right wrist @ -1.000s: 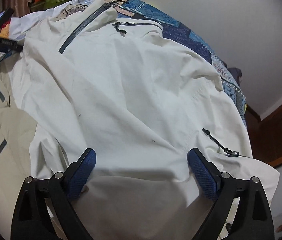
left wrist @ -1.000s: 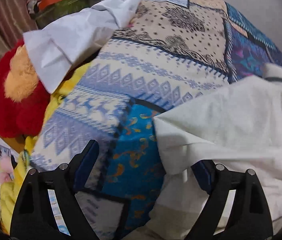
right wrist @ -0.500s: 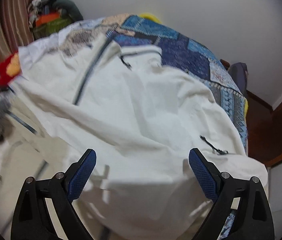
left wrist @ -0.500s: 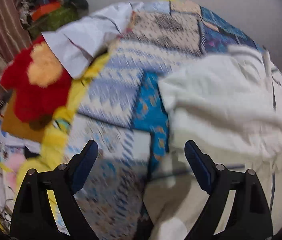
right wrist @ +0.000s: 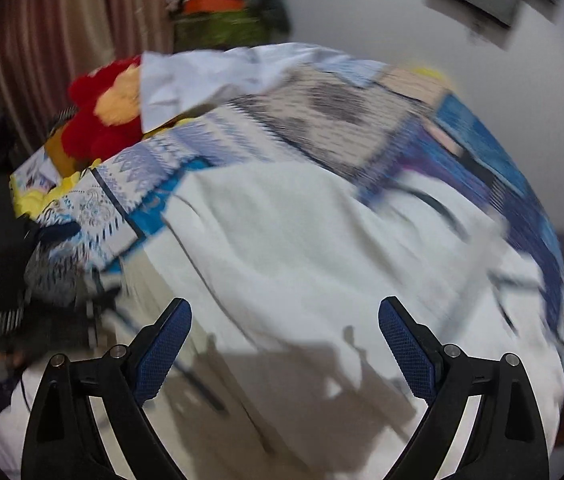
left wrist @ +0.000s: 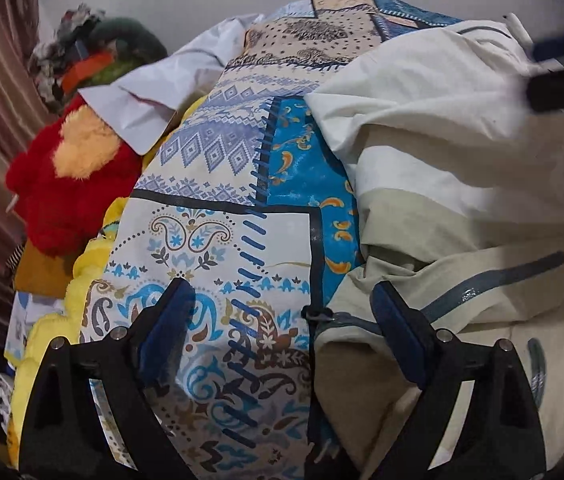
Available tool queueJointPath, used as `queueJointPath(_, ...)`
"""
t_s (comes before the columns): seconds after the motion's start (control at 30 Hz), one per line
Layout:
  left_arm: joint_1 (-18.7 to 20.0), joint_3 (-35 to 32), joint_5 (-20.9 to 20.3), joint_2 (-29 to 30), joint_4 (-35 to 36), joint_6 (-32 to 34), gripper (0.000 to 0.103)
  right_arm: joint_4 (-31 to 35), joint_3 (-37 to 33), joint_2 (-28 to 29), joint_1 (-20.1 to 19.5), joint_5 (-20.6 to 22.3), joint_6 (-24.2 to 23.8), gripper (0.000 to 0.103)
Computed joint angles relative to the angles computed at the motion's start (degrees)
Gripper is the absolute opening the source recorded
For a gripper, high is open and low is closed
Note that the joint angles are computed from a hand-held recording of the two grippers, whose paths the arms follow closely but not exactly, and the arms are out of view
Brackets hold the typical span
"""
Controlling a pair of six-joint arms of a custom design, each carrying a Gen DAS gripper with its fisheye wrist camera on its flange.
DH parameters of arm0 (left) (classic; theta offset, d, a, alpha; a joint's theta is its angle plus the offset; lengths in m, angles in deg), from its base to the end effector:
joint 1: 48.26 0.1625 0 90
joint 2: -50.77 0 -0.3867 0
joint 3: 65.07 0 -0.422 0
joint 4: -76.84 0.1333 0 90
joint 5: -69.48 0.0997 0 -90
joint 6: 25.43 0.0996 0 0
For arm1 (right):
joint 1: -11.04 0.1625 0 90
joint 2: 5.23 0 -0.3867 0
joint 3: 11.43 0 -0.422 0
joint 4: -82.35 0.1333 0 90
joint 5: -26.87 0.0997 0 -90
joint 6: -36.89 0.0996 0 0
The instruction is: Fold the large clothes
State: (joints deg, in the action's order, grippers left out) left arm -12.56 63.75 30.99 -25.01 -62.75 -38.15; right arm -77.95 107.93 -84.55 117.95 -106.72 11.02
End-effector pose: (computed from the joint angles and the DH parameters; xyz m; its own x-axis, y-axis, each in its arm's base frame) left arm -0.2377 -0.4309 0.1323 -0.4954 0.3916 -0.7754 0.7192 0.6855 -0.1133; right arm 0.2123 -0.4761 0.2590 -0.6048 -0.2510 0.7557 -0.5725 0.7967 -0.1936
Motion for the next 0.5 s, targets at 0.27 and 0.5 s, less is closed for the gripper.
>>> queueJointPath(0.27,-0.5,2.9,1.5,0.3,-6.7,4.6,0.093,-2.0,-13.1,20.5,-1.7,-5.0,-4.0,0.094)
queueJointPath(0.5,-1.3,3.8,4.0,2.3,-8.1,4.9,0.098,-0.1,-18.5,19.9,-4.5,-4.7,0.5,0.094)
